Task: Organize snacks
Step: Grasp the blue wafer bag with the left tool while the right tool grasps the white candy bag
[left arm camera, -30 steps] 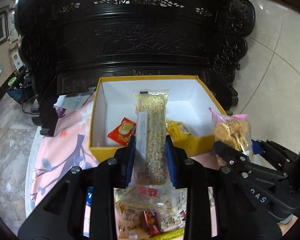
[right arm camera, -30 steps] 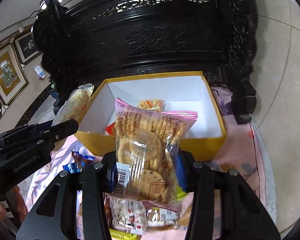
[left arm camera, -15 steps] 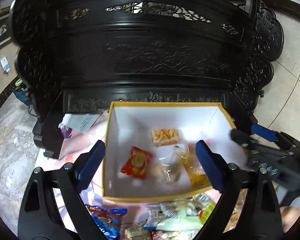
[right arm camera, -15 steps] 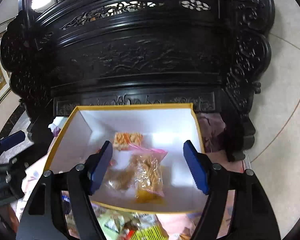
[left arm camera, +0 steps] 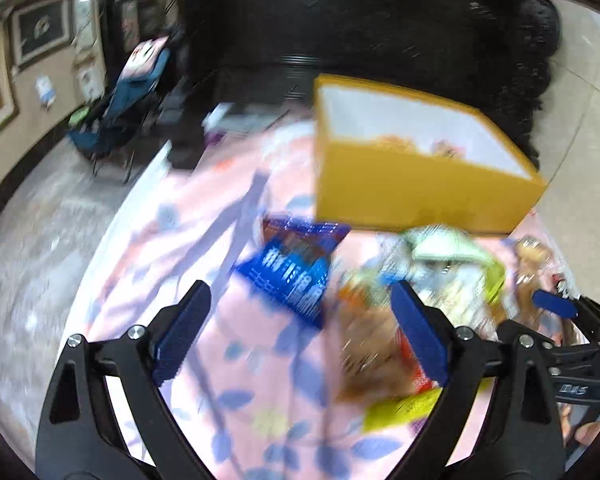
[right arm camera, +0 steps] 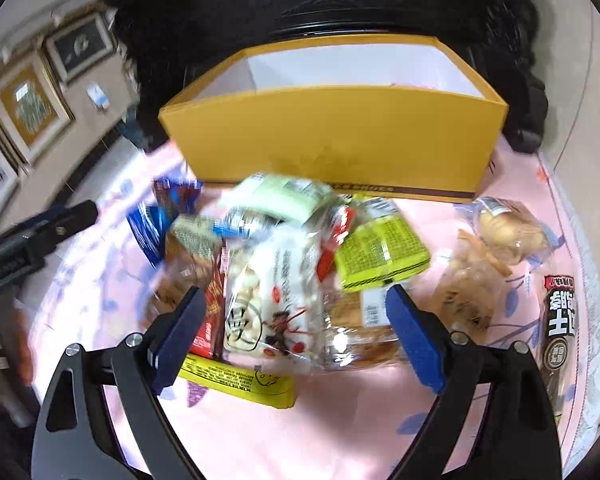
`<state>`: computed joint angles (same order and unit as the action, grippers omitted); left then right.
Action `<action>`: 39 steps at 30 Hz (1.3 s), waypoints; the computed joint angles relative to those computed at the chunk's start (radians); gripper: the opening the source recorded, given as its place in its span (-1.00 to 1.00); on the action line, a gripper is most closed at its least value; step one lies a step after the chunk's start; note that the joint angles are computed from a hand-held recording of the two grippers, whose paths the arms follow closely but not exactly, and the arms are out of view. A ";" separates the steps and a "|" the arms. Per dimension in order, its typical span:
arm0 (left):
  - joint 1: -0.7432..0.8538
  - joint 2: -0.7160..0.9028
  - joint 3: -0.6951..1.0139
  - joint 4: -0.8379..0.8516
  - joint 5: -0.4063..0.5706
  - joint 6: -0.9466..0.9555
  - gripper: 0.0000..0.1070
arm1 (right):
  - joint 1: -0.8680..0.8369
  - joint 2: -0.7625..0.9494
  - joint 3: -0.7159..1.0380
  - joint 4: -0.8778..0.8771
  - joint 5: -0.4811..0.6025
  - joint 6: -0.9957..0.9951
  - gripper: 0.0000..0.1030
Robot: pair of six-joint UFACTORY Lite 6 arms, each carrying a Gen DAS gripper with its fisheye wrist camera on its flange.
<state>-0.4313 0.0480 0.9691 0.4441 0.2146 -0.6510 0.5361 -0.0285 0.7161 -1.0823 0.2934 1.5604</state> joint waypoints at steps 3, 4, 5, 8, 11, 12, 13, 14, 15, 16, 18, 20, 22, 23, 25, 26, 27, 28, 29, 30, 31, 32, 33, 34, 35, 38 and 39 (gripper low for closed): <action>0.070 -0.037 -0.069 -0.197 -0.011 0.210 0.74 | 0.027 0.164 0.115 -0.040 0.050 0.022 0.78; 0.090 -0.051 -0.089 -0.248 -0.016 0.268 0.74 | 0.019 0.190 0.125 -0.056 0.038 0.038 0.78; 0.104 -0.058 -0.096 -0.289 -0.015 0.312 0.74 | 0.012 0.226 0.151 -0.062 0.038 0.042 0.78; 0.151 -0.075 -0.126 -0.468 -0.027 0.507 0.74 | 0.034 0.350 0.249 -0.095 0.108 0.062 0.78; 0.166 -0.073 -0.123 -0.568 -0.020 0.613 0.74 | 0.052 0.459 0.318 -0.147 0.165 0.093 0.53; 0.154 -0.086 -0.133 -0.530 -0.019 0.572 0.74 | 0.054 0.441 0.297 -0.166 0.153 0.117 0.31; 0.147 -0.076 -0.118 -0.491 -0.018 0.536 0.74 | 0.055 0.412 0.274 -0.143 0.151 0.099 0.09; 0.137 -0.066 -0.107 -0.442 -0.018 0.492 0.74 | 0.049 0.383 0.249 -0.126 0.136 0.083 0.02; 0.126 -0.045 -0.086 -0.371 -0.016 0.429 0.74 | 0.035 0.342 0.212 -0.111 0.102 0.076 0.00; 0.115 -0.015 -0.057 -0.331 -0.015 0.395 0.75 | 0.017 0.293 0.161 -0.094 0.060 0.070 -0.01; 0.100 0.066 0.016 -0.330 -0.019 0.407 0.76 | 0.012 0.241 0.099 -0.101 0.043 0.092 -0.01; 0.082 0.157 0.098 -0.224 -0.018 0.316 0.76 | 0.006 0.212 0.049 -0.166 0.030 0.172 0.00; 0.058 0.267 0.197 -0.051 -0.007 0.158 0.76 | -0.007 0.198 0.021 -0.215 -0.002 0.228 0.01; 0.050 0.323 0.249 -0.010 -0.004 0.123 0.76 | -0.012 0.195 0.019 -0.216 -0.009 0.227 0.01; 0.043 0.401 0.326 -0.025 0.002 0.142 0.76 | -0.014 0.197 0.020 -0.226 -0.020 0.237 0.01; 0.042 0.431 0.357 -0.057 0.008 0.175 0.76 | -0.020 0.182 -0.001 -0.258 -0.028 0.266 0.01; 0.042 0.476 0.404 -0.095 0.013 0.210 0.76 | -0.024 0.189 0.004 -0.279 -0.035 0.285 0.02; 0.038 0.513 0.443 -0.092 0.022 0.204 0.76 | -0.023 0.173 -0.016 -0.306 -0.038 0.315 0.03; 0.033 0.551 0.484 -0.072 0.036 0.182 0.76 | -0.026 0.170 -0.022 -0.334 -0.043 0.343 0.03; 0.026 0.602 0.535 -0.043 0.053 0.153 0.76 | -0.029 0.190 -0.006 -0.357 -0.047 0.364 0.04; 0.020 0.637 0.569 -0.013 0.065 0.123 0.76 | -0.035 0.189 -0.009 -0.378 -0.052 0.381 0.04; 0.017 0.673 0.602 0.003 0.078 0.107 0.76 | -0.035 0.191 -0.008 -0.394 -0.055 0.398 0.04; 0.021 0.705 0.633 -0.023 0.090 0.131 0.76 | -0.038 0.194 -0.006 -0.405 -0.059 0.409 0.05; 0.033 0.736 0.653 -0.091 0.096 0.181 0.76 | -0.037 0.192 -0.009 -0.414 -0.060 0.419 0.05; 0.044 0.745 0.646 -0.137 0.085 0.207 0.75 | -0.042 0.150 -0.050 -0.418 -0.062 0.421 0.06; 0.046 0.687 0.540 -0.038 0.003 0.126 0.65 | -0.008 0.173 -0.029 -0.349 -0.019 0.362 0.09; 0.046 0.672 0.517 -0.014 -0.007 0.098 0.56 | 0.008 0.190 -0.012 -0.323 -0.002 0.340 0.17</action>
<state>-0.3854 0.7199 1.4863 0.4304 0.2081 -0.5534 0.5441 0.1616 0.7040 -1.4050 0.2918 1.9005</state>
